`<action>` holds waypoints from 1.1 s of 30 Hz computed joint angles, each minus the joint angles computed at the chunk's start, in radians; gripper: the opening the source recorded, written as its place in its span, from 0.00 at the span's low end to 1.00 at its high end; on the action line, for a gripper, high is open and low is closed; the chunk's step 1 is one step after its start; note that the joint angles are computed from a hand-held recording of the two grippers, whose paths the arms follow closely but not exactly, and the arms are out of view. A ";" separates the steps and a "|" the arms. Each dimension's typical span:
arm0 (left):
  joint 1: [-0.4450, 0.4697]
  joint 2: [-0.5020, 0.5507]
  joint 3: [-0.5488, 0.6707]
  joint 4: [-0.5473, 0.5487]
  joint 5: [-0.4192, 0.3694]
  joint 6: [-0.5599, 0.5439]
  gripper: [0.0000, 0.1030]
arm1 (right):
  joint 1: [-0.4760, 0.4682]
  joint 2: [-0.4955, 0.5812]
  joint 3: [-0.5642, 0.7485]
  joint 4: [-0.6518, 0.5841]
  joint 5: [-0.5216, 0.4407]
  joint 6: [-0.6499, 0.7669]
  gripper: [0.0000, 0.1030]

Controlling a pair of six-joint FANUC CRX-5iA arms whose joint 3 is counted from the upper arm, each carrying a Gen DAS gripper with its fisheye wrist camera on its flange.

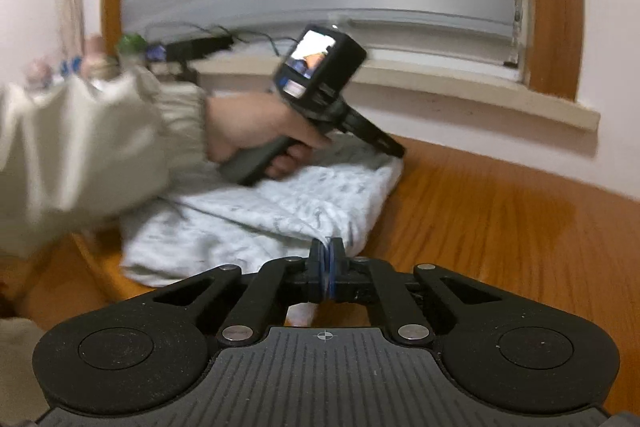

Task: Fold clothes

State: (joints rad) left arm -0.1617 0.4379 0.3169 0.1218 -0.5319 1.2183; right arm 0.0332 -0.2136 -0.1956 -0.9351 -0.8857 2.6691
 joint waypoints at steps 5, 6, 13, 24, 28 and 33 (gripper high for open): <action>0.001 0.001 -0.002 0.006 0.000 0.001 0.05 | 0.037 -0.015 -0.037 0.071 0.020 -0.025 0.03; 0.000 0.000 -0.002 0.003 0.000 0.003 0.05 | 0.029 -0.013 -0.037 0.059 0.016 -0.023 0.03; 0.006 -0.003 -0.008 0.024 -0.003 0.004 0.06 | 0.028 -0.025 -0.047 0.066 0.017 -0.001 0.03; 0.083 -0.232 -0.308 0.243 0.076 -0.245 0.11 | 0.083 0.035 0.012 0.009 0.106 -0.015 0.21; 0.126 -0.312 -0.423 0.305 0.049 -0.357 0.11 | 0.207 0.106 0.058 0.133 0.159 -0.150 0.22; 0.152 -0.336 -0.495 0.408 0.053 -0.466 0.11 | 0.264 0.147 0.067 0.261 0.166 -0.248 0.22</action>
